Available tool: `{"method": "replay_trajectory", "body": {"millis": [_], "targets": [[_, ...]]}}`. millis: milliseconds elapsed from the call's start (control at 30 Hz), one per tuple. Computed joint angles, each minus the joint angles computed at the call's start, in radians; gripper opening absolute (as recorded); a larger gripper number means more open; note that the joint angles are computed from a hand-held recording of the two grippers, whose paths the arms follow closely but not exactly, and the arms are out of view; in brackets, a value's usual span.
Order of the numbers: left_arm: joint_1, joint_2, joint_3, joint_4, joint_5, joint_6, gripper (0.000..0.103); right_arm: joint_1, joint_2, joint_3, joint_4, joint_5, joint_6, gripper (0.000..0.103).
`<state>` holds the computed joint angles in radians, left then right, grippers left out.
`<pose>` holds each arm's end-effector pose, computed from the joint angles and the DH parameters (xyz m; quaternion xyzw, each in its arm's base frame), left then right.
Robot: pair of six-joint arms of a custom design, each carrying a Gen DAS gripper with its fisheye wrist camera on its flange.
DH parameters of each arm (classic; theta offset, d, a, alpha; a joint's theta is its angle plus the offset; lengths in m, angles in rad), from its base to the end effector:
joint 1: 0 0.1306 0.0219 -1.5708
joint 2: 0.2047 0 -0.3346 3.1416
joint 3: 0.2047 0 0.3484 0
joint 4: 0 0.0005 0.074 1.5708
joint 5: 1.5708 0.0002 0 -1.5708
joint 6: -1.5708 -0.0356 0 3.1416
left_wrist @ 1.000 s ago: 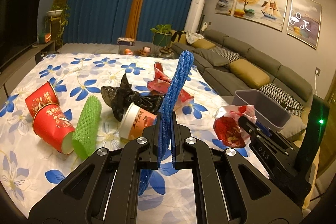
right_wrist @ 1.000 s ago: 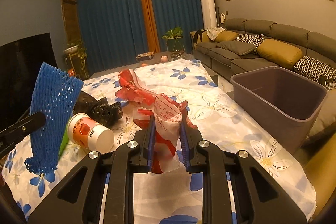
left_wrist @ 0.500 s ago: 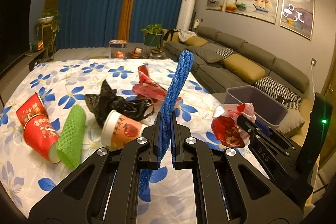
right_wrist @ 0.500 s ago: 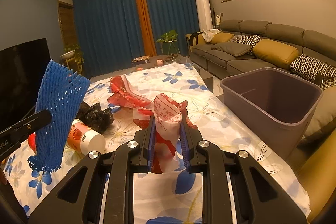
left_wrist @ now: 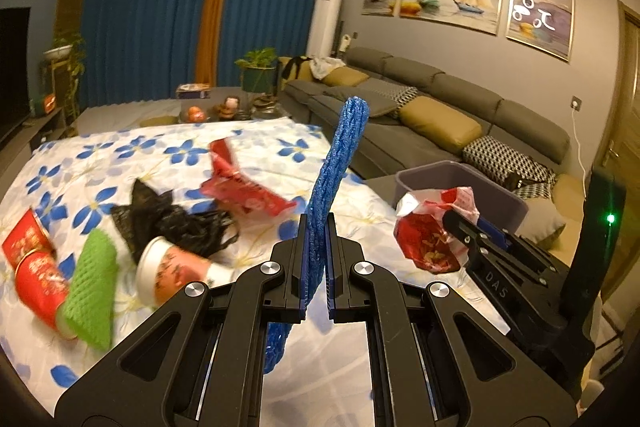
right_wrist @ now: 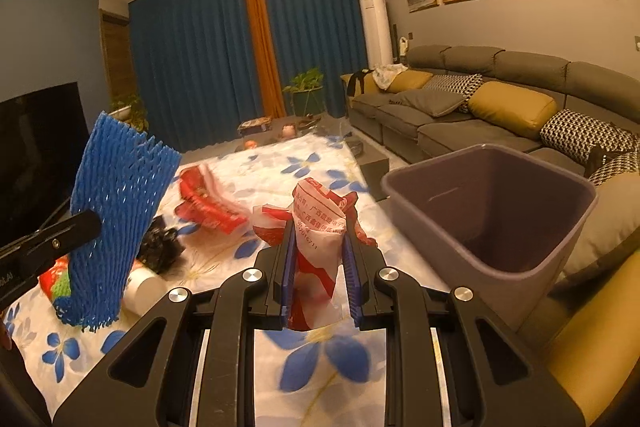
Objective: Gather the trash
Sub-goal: 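Carry the blue net and red-and-white wrapper with both tools over the grey bin, then open both tools to drop the net and wrapper into the grey bin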
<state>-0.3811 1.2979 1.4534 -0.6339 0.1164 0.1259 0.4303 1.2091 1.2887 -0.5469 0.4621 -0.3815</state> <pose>0.4070 -0.1681 0.4679 0.1385 0.8423 -0.1782 0.4895 0.3806 0.1567 0.4409 0.0998 0.8317 0.0223 0.5458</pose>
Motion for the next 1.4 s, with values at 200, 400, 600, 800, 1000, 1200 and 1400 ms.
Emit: {"method": "replay_trajectory", "body": {"millis": [200,400,600,800,1000,1200,1400], "targets": [[-0.047,0.073,0.100,-0.013,0.038,-0.012,0.006,-0.061,-0.036,-0.006,0.021,-0.021,0.019,0.023],[-0.113,0.197,0.259,-0.009,0.100,-0.019,0.006,-0.147,-0.070,-0.003,0.040,0.020,0.058,0.023],[-0.157,0.352,0.453,-0.034,0.162,0.009,0.006,-0.224,-0.083,-0.010,0.065,0.031,0.092,0.024],[-0.192,0.490,0.609,-0.057,0.192,0.021,0.006,-0.281,-0.066,-0.017,0.074,0.011,0.090,0.024],[-0.212,0.590,0.736,-0.100,0.221,0.021,0.006,-0.317,-0.066,-0.029,0.078,-0.004,0.084,0.025],[-0.224,0.670,0.843,-0.127,0.267,0.031,0.006,-0.333,-0.064,-0.037,0.078,-0.009,0.077,0.026],[-0.244,0.727,0.911,-0.174,0.254,0.020,0.006,-0.336,-0.063,-0.038,0.072,-0.004,0.059,0.026]]}}
